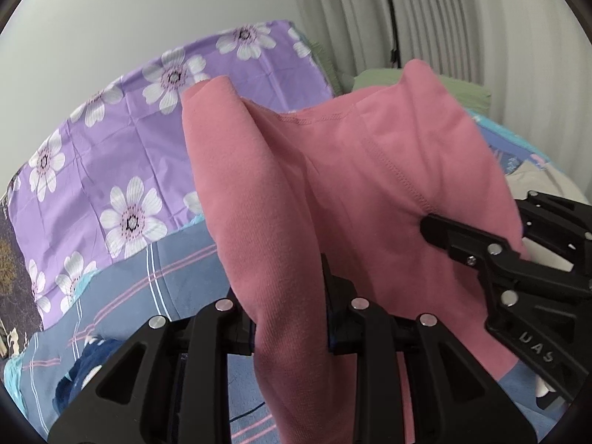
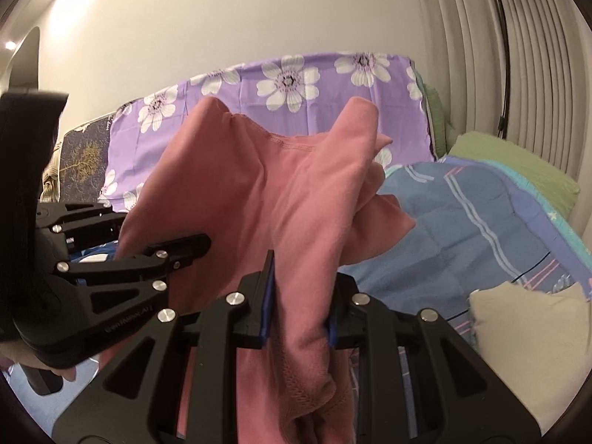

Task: Fold small clothes
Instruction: 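Lift the pink shirt off the bed with both grippers, then lower the pink shirt beside the orange cloth and open both grippers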

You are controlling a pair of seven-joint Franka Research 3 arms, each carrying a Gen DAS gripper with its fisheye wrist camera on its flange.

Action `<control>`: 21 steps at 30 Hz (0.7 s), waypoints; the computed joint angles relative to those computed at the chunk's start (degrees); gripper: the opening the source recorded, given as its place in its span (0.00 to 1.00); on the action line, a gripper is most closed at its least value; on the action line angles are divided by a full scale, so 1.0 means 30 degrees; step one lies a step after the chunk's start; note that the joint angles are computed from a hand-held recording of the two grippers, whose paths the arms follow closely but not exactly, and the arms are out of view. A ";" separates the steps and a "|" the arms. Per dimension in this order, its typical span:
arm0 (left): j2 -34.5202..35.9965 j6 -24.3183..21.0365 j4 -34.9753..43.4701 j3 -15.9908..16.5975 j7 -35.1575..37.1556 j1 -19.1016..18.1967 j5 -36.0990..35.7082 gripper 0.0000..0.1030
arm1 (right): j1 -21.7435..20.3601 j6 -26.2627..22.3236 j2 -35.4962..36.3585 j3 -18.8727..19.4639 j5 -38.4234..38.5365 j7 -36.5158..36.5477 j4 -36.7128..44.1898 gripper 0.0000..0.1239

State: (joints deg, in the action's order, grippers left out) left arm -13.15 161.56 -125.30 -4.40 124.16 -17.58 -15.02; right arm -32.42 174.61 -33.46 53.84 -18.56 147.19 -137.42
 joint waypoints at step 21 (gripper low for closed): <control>0.1256 0.3040 -0.2957 -0.1964 -1.0078 0.4061 1.2674 0.55 | -0.0889 -0.5994 0.5653 0.1608 -0.2038 0.2944 0.1329 0.39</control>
State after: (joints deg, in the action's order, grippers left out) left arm -9.38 170.69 -134.17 -10.30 93.93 -5.40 23.01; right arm -35.08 156.63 -16.50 58.67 -24.67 156.02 -133.44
